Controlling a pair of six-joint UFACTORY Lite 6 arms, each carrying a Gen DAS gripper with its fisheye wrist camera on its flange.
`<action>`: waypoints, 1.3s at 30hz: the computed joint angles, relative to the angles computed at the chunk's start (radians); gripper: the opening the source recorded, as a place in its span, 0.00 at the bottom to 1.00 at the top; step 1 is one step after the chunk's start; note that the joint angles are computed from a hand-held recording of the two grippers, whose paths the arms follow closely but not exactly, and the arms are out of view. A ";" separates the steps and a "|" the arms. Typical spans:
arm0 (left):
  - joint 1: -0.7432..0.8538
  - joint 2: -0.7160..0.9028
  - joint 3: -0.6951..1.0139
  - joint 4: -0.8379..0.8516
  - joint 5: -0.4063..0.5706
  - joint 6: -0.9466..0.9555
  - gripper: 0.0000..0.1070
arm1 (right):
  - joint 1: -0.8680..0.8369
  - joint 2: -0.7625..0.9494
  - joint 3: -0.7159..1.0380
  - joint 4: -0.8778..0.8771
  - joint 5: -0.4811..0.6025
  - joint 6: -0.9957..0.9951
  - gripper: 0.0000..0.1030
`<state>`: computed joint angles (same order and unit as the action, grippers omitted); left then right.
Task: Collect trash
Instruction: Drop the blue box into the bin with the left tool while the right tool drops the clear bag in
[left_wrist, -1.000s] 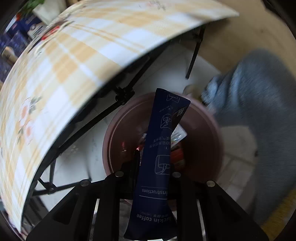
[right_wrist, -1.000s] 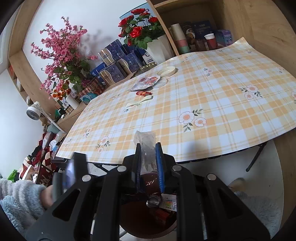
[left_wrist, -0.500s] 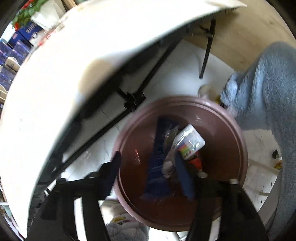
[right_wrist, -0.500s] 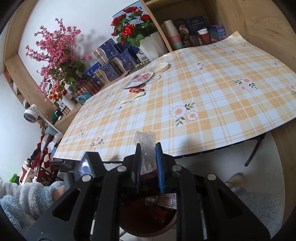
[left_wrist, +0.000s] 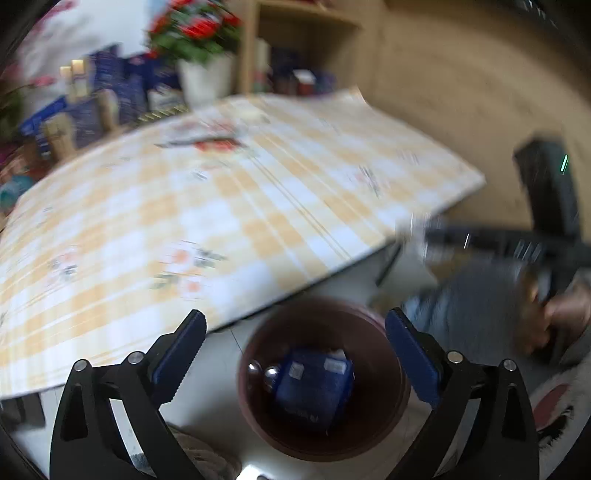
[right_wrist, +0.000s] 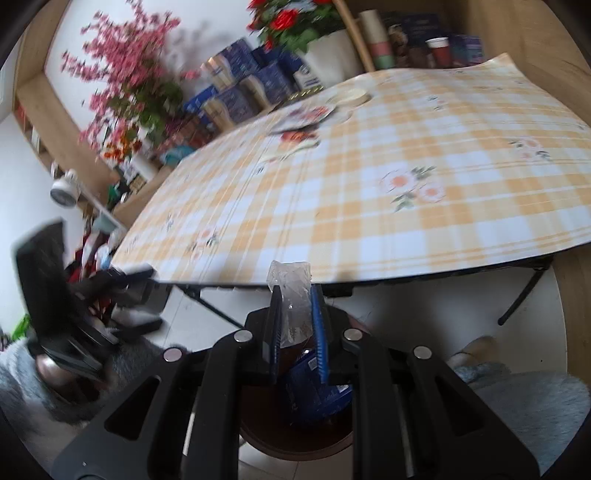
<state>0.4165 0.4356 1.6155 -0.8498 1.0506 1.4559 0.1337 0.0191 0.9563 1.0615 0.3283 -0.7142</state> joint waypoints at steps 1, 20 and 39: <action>0.027 0.001 0.018 -0.013 0.016 -0.003 0.91 | 0.027 0.024 0.012 -0.023 -0.012 0.016 0.18; 0.231 -0.015 -0.121 -0.266 -0.160 0.053 0.91 | 0.182 0.234 0.128 -0.475 -0.103 0.396 0.18; 0.187 -0.047 -0.186 -0.254 -0.214 0.114 0.91 | 0.220 0.165 0.075 -0.611 -0.177 0.530 0.84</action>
